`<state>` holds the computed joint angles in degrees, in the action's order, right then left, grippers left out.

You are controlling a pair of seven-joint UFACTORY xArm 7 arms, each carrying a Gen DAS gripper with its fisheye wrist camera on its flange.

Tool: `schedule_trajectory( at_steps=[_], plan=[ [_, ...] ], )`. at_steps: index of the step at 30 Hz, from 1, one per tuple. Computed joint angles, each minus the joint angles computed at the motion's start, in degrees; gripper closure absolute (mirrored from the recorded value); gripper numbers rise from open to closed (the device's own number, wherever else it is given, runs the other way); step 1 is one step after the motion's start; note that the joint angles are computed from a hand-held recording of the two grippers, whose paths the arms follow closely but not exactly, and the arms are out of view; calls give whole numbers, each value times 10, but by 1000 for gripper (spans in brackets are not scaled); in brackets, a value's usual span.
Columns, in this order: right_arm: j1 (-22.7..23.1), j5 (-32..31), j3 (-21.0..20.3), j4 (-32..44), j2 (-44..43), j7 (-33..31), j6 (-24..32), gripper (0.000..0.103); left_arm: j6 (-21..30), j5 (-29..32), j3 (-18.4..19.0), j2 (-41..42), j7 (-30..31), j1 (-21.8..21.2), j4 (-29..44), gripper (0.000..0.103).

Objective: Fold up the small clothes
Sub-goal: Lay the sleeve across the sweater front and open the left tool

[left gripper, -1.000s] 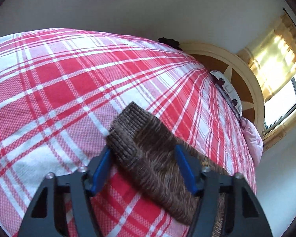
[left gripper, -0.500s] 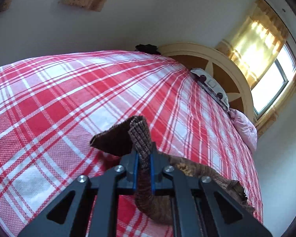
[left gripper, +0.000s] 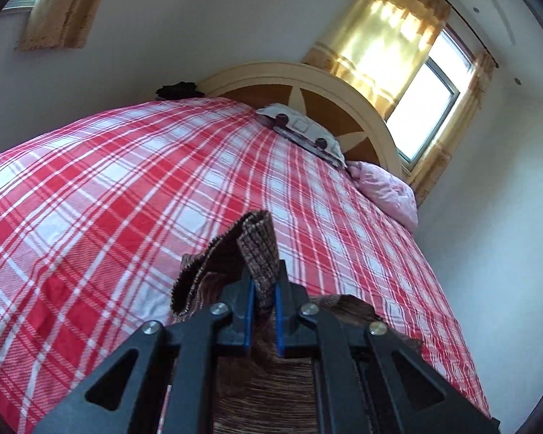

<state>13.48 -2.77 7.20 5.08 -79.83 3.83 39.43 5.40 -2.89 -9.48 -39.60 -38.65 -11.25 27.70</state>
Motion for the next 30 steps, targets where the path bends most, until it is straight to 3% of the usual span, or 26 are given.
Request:
schedule_trajectory(
  at_steps=[11, 15, 19, 21, 23, 25, 28, 30],
  plan=[
    [-8, 9, -12, 0, 9, 4, 0, 34, -27, 28, -91, 129, -38, -35, 74, 94],
    [-9, 10, -12, 1, 11, 3, -2, 34, -24, 68, -148, 179, -71, -14, 99, 94],
    [-8, 11, -12, 0, 9, 3, 0, 34, 20, 161, -215, 214, -96, 29, 136, 90],
    [-8, 12, -14, -1, 9, 3, -1, 34, 79, 195, -233, 217, -97, 34, 155, 79],
    [-7, 14, -18, -2, 8, 0, -1, 33, 83, 195, -194, 208, -70, -14, 144, 51],
    [-7, 18, -26, -2, 6, -4, 1, 33, 91, 224, -188, 161, -78, -24, 117, 30],
    [-7, 25, -34, -3, 5, -10, 0, 33, 93, 251, -175, 81, -70, -30, 67, 14],
    [-8, 28, -35, -3, 2, -13, 0, 33, 117, 274, -197, 36, -80, 9, 50, 2]
  ],
)
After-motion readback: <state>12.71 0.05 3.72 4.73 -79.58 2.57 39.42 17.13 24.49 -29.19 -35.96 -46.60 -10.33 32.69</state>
